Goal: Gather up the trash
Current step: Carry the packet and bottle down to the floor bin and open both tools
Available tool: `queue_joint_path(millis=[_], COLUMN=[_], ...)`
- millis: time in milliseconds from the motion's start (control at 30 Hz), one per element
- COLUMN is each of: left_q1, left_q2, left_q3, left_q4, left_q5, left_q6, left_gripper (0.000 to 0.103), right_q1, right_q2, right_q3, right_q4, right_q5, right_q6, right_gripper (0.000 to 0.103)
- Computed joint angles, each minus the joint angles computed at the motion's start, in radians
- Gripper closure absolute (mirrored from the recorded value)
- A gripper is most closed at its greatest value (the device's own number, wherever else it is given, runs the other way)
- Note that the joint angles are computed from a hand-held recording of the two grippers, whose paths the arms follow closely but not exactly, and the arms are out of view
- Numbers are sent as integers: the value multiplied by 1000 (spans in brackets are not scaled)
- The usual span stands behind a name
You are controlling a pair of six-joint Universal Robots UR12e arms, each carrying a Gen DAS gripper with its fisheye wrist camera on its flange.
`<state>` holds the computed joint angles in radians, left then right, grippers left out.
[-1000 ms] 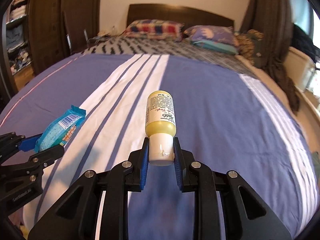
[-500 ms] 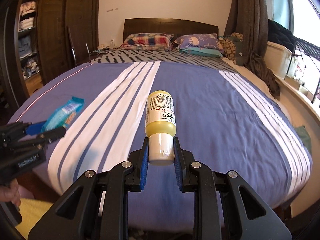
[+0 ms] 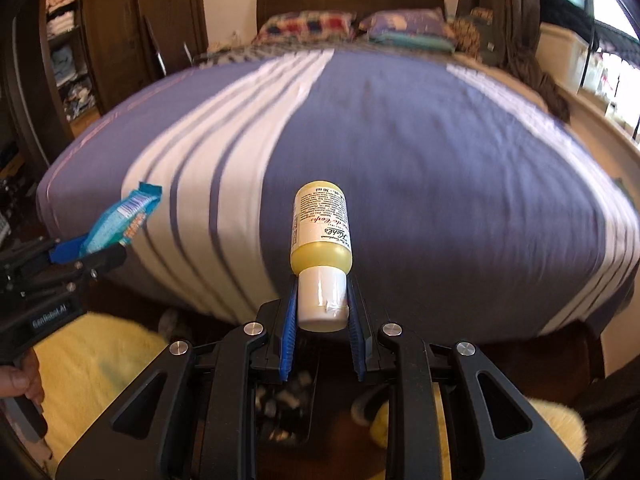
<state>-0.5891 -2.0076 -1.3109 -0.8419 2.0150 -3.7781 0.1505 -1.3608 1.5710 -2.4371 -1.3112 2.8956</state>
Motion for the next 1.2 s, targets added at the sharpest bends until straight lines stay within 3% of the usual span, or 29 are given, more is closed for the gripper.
queue_joint_path(millis=[400, 700, 1000, 1033, 1133, 1200], left_q1=[28, 68, 80, 81, 81, 78], left_q2=[-40, -84, -97, -97, -93, -86], left_q3=[-59, -66, -62, -62, -61, -61], left_q4=[-50, -147, -171, -172, -175, -174], left_q5=[-248, -430, -483, -484, -471, -451], left_q6=[-36, -41, -57, -59, -63, -65], left_gripper=[64, 64, 62, 59, 41, 38], right_q1=[9, 36, 42, 42, 40, 39], right_q2=[47, 126, 164, 165, 163, 158], right_q3=[25, -20, -50, -52, -54, -52], right_q4=[251, 366, 391, 386, 366, 344], right_q5=[43, 3, 7, 10, 11, 2], right_q6=[-57, -49, -32, -29, -17, -10], right_gripper=[79, 79, 77, 77, 64, 57])
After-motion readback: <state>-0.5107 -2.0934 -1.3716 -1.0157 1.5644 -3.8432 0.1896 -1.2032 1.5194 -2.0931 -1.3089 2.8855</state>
